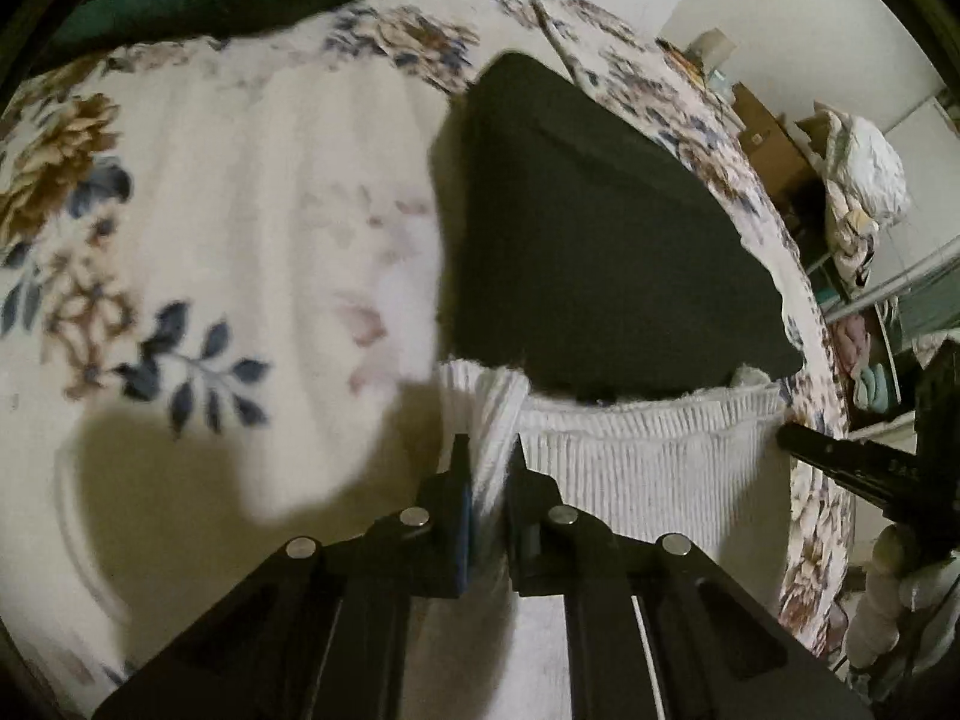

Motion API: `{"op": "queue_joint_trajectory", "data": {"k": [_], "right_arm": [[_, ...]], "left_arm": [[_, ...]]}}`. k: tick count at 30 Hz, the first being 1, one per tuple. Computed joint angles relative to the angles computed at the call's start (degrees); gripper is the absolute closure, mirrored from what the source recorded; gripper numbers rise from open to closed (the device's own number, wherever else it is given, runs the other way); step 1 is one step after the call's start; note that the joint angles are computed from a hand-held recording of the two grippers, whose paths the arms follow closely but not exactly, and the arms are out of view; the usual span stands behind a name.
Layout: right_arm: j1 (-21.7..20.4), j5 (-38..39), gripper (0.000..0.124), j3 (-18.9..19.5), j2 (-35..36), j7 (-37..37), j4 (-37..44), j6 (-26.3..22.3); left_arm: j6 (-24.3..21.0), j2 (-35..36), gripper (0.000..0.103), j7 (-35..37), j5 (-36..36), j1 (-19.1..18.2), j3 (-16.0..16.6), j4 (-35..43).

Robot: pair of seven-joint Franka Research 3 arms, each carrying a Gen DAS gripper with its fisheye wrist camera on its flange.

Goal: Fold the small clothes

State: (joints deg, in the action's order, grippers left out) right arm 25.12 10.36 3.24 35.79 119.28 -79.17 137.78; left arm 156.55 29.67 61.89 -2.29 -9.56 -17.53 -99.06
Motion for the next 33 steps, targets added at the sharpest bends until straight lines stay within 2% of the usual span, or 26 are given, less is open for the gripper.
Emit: {"op": "queue_joint_trajectory", "data": {"k": [3, 4, 9, 11, 12, 13, 14, 15, 16, 17, 19, 21, 24, 26, 28, 30, 33], "right_arm": [[0.69, -1.92, 0.122, -2.41, -3.79, 4.52, -5.32, 1.43], [0.36, -2.37, 0.123, -2.73, -4.42, 5.21, -6.29, 1.58], [-1.54, -1.60, 0.123, -1.39, 1.70, 5.64, 0.87, -4.52], [-2.81, 0.23, 0.123, 0.10, 2.79, 3.09, 2.28, -6.33], [-3.45, 1.29, 0.119, 0.61, 2.66, 2.05, 2.34, -7.19], [-4.51, 3.17, 0.111, 1.45, 1.79, 0.59, 1.09, -7.12], [-6.24, 6.45, 0.102, 3.00, 0.38, -1.90, -1.41, -6.07], [-8.34, 10.75, 0.076, 4.90, -1.11, -5.15, -4.16, -4.86], [-10.47, 15.40, 0.058, 6.69, -3.06, -8.91, -7.64, -3.68], [-11.26, 18.11, 0.054, 7.15, -4.36, -11.15, -9.85, -3.13], [-14.85, 27.47, 0.044, 9.90, -7.32, -19.40, -15.88, -2.82], [-16.94, 34.65, 0.041, 11.04, -9.13, -24.94, -20.60, -4.33], [-19.07, 44.89, 0.040, 12.31, -9.60, -32.48, -25.48, -7.72], [-19.04, 49.55, 0.039, 12.58, -8.96, -36.44, -27.06, -9.22], [-18.05, 51.82, 0.039, 12.16, -7.56, -38.38, -26.64, -10.47], [-16.88, 53.09, 0.037, 11.38, -5.78, -39.56, -24.94, -11.79], [-15.29, 52.95, 0.037, 10.46, -2.56, -39.13, -21.23, -13.56]], "left_arm": [[0.55, -1.37, 0.097, -1.80, -0.39, 0.53, 0.77, -2.11], [0.35, -0.54, 0.097, -1.26, -1.40, 1.48, 0.12, -1.76], [-2.98, 4.50, 0.094, 1.86, -5.35, 3.88, -2.73, 2.48], [-1.33, 3.24, 0.093, 4.17, -9.39, 6.49, -5.50, 0.40], [-0.38, 2.03, 0.086, 5.60, -12.24, 8.26, -7.32, -1.29], [1.47, 0.31, 0.073, 7.67, -16.03, 10.59, -9.71, -3.90], [4.10, -1.58, 0.065, 11.23, -20.96, 13.78, -13.14, -7.17], [6.66, -3.27, 0.048, 15.13, -25.92, 16.73, -16.48, -10.21], [8.10, -4.75, 0.038, 17.88, -29.75, 18.67, -18.65, -12.43], [9.38, -6.69, 0.036, 21.21, -34.64, 21.26, -21.56, -15.46], [8.67, -9.10, 0.036, 25.50, -41.48, 23.99, -24.52, -19.00], [7.90, -10.43, 0.036, 31.07, -49.45, 26.43, -27.83, -22.14], [7.11, -10.36, 0.036, 36.72, -57.92, 27.07, -29.78, -24.45], [7.89, -8.34, 0.036, 41.81, -64.04, 27.12, -31.00, -24.08], [8.66, -6.68, 0.030, 46.83, -69.44, 27.17, -31.54, -23.00], [8.35, -4.78, 0.030, 52.02, -74.91, 27.53, -31.83, -21.26], [8.79, -3.11, 0.031, 54.67, -77.97, 25.33, -30.12, -18.29]]}}
